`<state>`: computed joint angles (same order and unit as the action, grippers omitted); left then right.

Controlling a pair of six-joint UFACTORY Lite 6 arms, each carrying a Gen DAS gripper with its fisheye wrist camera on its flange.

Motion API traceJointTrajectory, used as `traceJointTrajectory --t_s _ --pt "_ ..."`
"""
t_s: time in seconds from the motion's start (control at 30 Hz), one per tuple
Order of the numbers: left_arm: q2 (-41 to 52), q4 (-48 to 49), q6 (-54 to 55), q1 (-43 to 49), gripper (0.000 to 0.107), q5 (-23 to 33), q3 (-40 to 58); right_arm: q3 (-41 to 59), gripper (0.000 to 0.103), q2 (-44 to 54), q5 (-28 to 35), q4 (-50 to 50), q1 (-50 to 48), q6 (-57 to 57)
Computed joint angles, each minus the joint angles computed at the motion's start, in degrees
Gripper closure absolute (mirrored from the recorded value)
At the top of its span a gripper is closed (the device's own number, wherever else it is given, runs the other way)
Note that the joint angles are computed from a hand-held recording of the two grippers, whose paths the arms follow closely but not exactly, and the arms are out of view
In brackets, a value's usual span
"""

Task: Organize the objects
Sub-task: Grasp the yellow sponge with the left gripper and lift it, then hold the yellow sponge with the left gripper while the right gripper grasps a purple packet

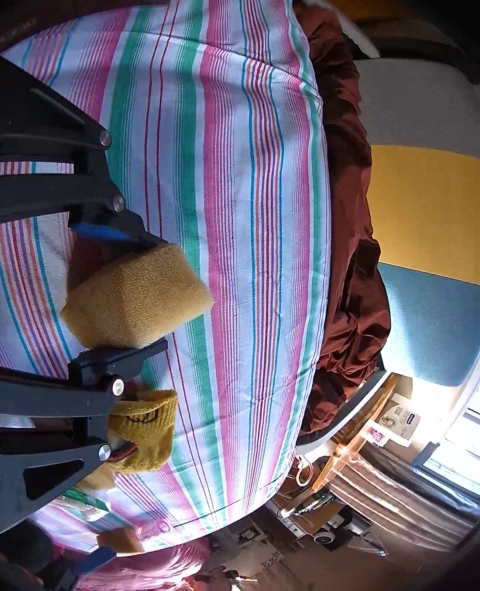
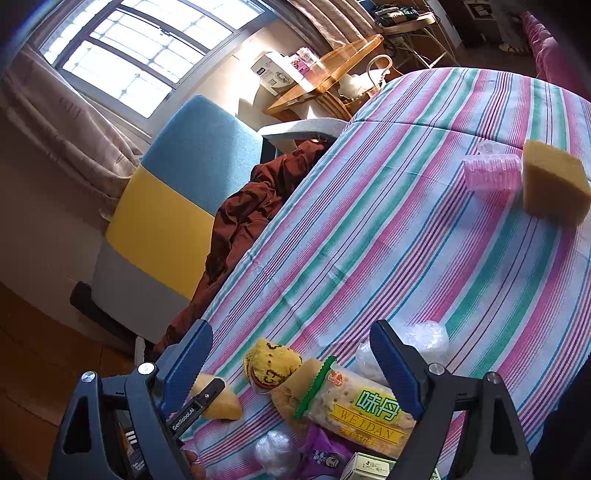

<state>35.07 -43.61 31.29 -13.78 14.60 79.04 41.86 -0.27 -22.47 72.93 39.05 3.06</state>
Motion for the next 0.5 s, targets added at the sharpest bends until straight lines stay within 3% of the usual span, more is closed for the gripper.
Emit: traceJointTrajectory --t_s 0.27,0.5 --pt "-21.67 -21.67 28.70 2.74 0.065 -0.99 -25.40 2.01 0.014 1.91 1.36 6.31 -0.23 -7.59" --pt "-42.67 -17.26 31.45 6.07 0.066 4.15 -45.87 4.76 0.014 4.45 4.76 9.74 -0.28 -13.84"
